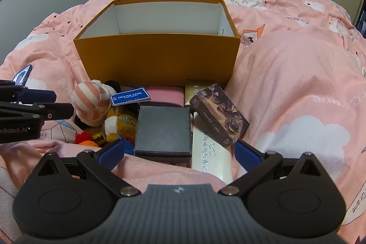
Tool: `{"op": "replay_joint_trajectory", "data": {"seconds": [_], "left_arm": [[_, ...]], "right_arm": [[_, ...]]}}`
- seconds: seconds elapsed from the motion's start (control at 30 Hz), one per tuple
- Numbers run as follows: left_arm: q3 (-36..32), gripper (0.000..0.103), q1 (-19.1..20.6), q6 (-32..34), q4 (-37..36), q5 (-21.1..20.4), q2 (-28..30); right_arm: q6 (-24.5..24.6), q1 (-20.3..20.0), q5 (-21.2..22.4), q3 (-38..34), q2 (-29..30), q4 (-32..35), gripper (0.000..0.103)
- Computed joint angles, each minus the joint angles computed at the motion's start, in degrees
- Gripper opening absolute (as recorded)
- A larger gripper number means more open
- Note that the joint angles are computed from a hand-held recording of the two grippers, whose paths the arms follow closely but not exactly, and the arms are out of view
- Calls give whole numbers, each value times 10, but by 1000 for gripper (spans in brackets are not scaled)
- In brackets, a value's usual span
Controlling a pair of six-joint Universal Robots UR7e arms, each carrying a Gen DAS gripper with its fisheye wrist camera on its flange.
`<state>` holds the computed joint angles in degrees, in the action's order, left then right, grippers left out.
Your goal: Organize objects
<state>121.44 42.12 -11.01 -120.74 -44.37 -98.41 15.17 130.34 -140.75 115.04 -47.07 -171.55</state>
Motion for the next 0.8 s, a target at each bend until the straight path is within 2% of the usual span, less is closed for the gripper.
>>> {"op": "replay_joint_trajectory", "data": {"seconds": [0.57, 0.8], "left_arm": [[5, 53, 4, 8, -5, -5, -1], [3, 53, 16, 12, -4, -26, -1]], "right_arm": [[4, -1, 0, -1, 0, 7, 102], [19, -2, -7, 12, -8, -18, 102]]}}
